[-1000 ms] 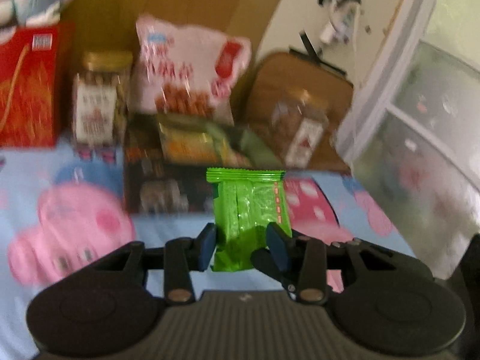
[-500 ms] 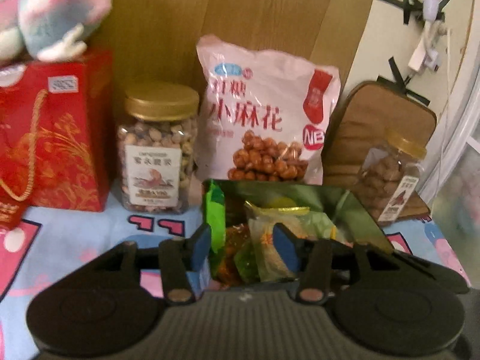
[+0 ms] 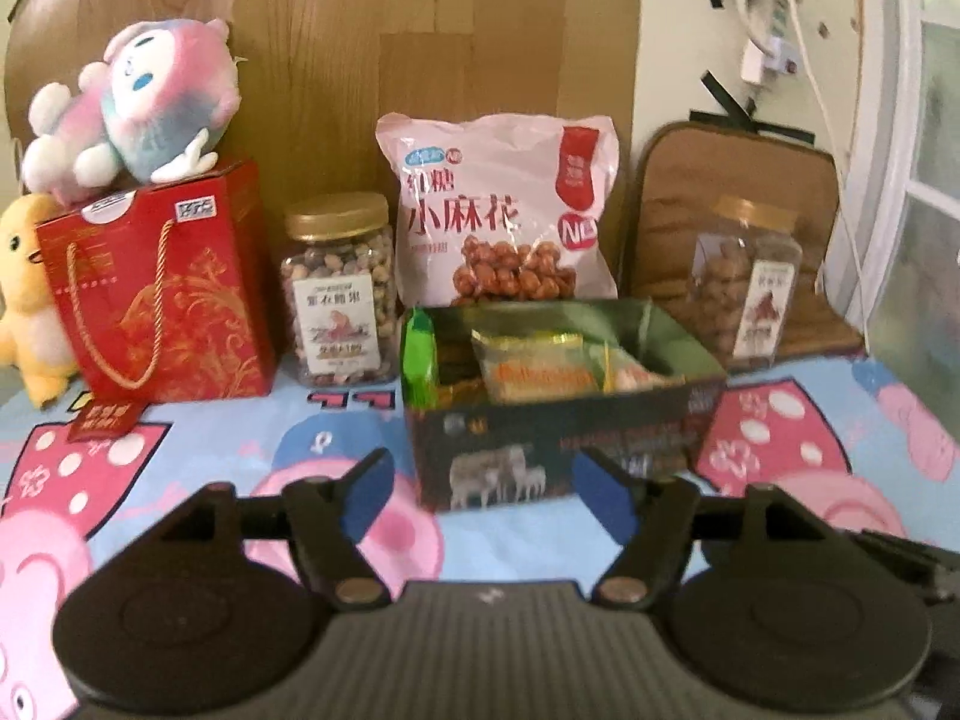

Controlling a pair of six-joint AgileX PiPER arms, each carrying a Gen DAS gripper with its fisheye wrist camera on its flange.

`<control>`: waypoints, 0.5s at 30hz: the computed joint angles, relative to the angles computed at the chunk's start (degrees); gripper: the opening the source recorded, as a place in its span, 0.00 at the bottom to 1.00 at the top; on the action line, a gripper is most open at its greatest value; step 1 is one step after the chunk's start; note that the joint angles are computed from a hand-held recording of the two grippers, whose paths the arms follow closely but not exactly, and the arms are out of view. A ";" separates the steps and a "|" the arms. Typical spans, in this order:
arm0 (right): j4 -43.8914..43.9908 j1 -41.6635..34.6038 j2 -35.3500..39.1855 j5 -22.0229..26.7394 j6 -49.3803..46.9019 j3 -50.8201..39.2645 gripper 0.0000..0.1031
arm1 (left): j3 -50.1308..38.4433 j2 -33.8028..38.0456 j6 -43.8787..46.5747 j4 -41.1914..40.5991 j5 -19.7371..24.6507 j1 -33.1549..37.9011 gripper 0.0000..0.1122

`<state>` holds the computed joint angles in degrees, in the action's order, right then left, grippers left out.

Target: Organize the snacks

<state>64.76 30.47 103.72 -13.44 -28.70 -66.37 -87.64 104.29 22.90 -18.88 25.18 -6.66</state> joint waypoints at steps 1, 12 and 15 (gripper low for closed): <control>2.19 0.54 -0.76 -0.27 -1.06 1.02 0.43 | 2.30 -1.30 -0.93 1.34 -1.09 -0.42 0.62; 9.30 6.22 -6.48 -5.08 -1.16 10.26 0.47 | 17.71 -9.22 -9.27 9.07 -6.86 -0.87 0.70; 8.59 7.09 -7.31 -5.43 1.24 11.33 0.47 | 20.16 -10.38 -10.19 9.85 -7.18 -0.39 0.77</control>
<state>73.35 37.57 96.41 -18.87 -27.47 -55.04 -67.48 93.91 12.71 -9.03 18.00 -7.05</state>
